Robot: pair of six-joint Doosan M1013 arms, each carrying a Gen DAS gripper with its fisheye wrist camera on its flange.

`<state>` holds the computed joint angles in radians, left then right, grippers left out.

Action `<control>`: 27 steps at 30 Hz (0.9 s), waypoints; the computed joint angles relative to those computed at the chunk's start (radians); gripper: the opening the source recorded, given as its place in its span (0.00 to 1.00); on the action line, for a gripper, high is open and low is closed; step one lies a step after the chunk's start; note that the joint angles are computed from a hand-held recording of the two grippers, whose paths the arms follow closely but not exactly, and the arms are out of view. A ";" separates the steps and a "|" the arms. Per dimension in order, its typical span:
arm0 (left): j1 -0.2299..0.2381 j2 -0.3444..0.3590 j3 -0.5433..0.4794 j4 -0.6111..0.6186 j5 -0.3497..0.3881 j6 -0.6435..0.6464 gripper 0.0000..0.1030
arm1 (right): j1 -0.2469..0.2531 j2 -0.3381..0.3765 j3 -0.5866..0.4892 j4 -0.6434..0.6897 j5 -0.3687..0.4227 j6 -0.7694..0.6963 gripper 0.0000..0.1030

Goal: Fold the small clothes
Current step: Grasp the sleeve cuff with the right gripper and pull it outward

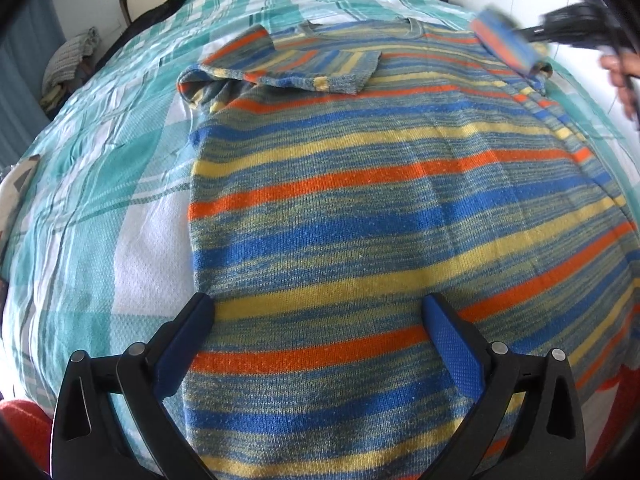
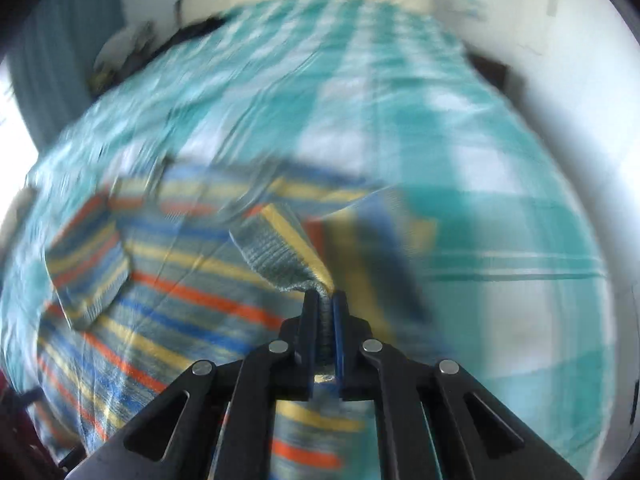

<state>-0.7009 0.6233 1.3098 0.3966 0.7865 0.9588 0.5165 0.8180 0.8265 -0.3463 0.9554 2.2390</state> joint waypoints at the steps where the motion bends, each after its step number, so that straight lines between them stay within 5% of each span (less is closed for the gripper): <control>1: 0.000 0.001 -0.002 -0.002 0.003 0.000 1.00 | -0.011 -0.051 0.073 -0.045 -0.034 0.069 0.06; 5: 0.000 0.004 -0.008 -0.002 0.011 -0.003 1.00 | -0.065 -0.211 0.305 -0.184 -0.090 0.364 0.06; 12: -0.001 0.007 -0.015 -0.001 0.023 -0.012 0.99 | -0.142 -0.305 0.540 0.012 -0.190 0.537 0.06; 14: 0.000 0.007 -0.015 -0.003 0.026 -0.013 0.99 | -0.140 -0.308 0.570 0.015 -0.212 0.598 0.06; 20: -0.002 0.006 -0.014 0.000 0.031 -0.022 0.99 | -0.083 -0.313 0.566 -0.215 -0.057 0.697 0.03; 27: 0.000 0.004 -0.011 -0.005 0.027 -0.016 0.99 | -0.125 -0.326 0.626 -0.048 -0.147 0.667 0.03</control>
<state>-0.7012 0.6273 1.2985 0.3917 0.8133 0.9424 0.3917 0.4920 1.4530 -0.3941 0.8089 2.9056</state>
